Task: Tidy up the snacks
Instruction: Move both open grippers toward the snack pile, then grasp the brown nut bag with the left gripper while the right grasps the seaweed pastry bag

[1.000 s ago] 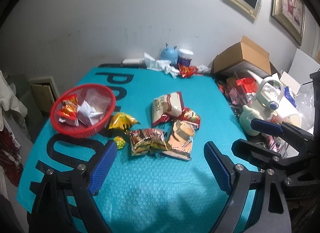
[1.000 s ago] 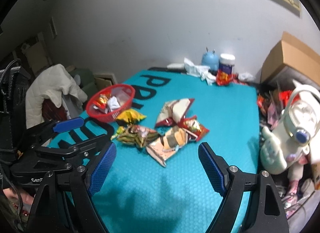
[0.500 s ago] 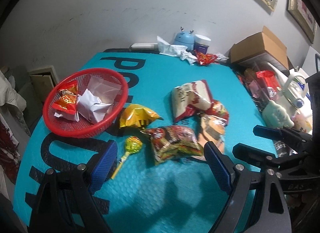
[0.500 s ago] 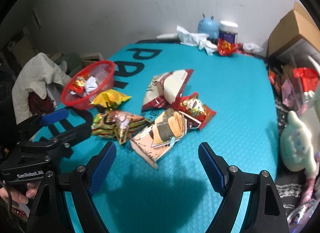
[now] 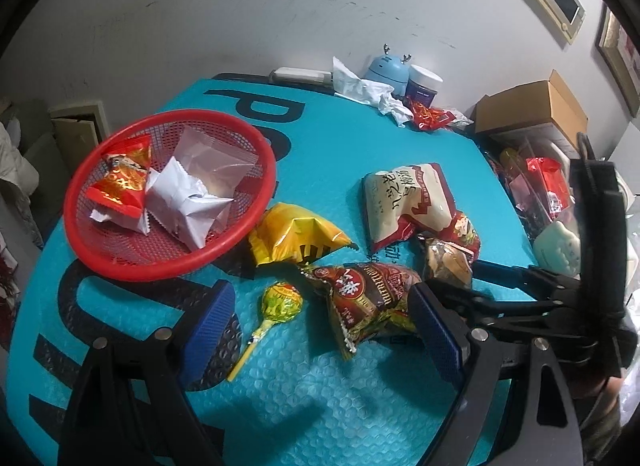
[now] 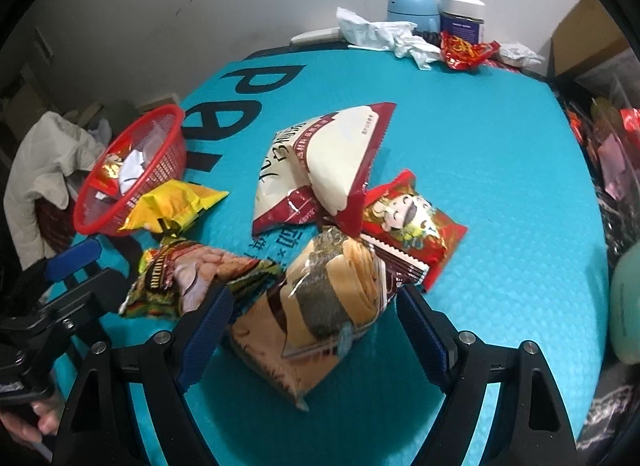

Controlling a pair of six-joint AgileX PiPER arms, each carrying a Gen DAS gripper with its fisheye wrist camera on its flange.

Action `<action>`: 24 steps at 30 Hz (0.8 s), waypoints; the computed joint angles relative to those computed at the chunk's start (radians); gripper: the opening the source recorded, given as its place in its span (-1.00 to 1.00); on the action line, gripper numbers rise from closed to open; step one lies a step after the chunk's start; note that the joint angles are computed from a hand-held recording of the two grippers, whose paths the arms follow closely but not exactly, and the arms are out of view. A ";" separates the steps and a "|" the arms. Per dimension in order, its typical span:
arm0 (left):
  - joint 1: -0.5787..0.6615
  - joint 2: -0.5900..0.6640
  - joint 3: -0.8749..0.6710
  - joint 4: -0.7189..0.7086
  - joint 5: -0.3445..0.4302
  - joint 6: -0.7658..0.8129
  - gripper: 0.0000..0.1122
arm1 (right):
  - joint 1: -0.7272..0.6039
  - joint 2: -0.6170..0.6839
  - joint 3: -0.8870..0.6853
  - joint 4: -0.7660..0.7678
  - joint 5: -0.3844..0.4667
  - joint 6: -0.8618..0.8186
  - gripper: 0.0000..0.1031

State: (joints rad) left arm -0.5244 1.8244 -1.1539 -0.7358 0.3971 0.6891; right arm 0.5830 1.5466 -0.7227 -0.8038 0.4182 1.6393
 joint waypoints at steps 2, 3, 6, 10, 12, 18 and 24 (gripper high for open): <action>-0.006 0.009 -0.010 0.002 0.009 -0.001 0.58 | 0.002 0.022 -0.008 -0.012 0.001 -0.002 0.64; -0.010 0.014 -0.014 0.008 0.011 -0.008 0.58 | 0.003 0.024 -0.003 -0.023 -0.005 0.006 0.63; -0.025 0.035 -0.040 0.023 0.034 -0.026 0.58 | -0.001 0.021 0.018 -0.026 -0.034 -0.009 0.44; -0.040 0.056 -0.066 0.032 0.058 -0.041 0.58 | 0.016 -0.011 0.049 -0.029 -0.030 -0.033 0.31; -0.053 0.067 -0.080 0.054 0.061 -0.063 0.58 | 0.019 -0.034 0.074 -0.037 -0.036 -0.021 0.25; -0.121 0.136 -0.160 0.262 0.070 -0.251 0.58 | 0.006 -0.096 0.160 -0.103 -0.091 0.065 0.20; -0.151 0.194 -0.214 0.378 0.081 -0.380 0.58 | 0.009 -0.117 0.193 -0.151 -0.083 0.112 0.11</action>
